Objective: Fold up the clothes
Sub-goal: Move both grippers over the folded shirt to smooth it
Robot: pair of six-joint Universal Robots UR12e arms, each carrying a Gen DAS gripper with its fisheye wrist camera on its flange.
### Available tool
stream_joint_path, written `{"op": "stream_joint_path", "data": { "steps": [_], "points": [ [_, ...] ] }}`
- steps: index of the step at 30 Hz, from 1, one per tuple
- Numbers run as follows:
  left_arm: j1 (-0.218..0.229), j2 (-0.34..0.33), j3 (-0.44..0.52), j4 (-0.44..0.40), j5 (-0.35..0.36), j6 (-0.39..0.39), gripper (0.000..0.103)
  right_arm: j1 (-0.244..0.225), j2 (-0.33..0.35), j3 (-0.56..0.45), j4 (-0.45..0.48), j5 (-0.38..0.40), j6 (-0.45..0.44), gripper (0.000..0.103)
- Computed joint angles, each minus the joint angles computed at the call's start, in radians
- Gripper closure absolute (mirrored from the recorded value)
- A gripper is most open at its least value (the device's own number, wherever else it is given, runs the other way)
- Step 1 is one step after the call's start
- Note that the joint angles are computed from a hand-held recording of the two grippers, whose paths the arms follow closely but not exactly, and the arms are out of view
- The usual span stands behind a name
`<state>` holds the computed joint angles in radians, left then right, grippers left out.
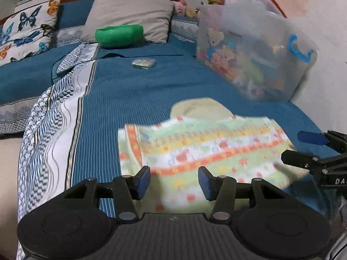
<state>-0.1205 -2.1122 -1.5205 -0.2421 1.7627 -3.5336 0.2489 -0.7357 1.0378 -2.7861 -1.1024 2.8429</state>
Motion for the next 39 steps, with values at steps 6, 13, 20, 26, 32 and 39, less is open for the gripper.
{"op": "stream_joint_path", "data": {
  "steps": [6, 13, 20, 26, 32, 39],
  "points": [
    [0.029, -0.038, 0.064, -0.074, -0.003, -0.047, 0.05, 0.013, 0.1, -0.197, 0.177, 0.0, -0.002, 0.0],
    [0.041, -0.043, 0.061, -0.097, 0.027, -0.075, 0.05, 0.007, 0.14, -0.259, 0.246, -0.083, 0.016, 0.0],
    [0.035, -0.06, 0.097, -0.148, 0.067, -0.085, 0.047, 0.001, 0.127, -0.213, 0.115, -0.044, 0.062, 0.0],
    [0.029, -0.07, 0.115, -0.173, 0.09, -0.086, 0.035, 0.01, 0.135, -0.232, 0.189, -0.069, 0.038, 0.0],
    [0.025, -0.069, 0.117, -0.207, 0.129, -0.108, 0.016, 0.015, 0.141, -0.261, 0.282, -0.095, -0.004, 0.0],
    [0.015, -0.045, 0.085, -0.187, 0.124, -0.102, 0.013, 0.014, 0.129, -0.259, 0.31, -0.094, -0.012, 0.0]
  ]
}}
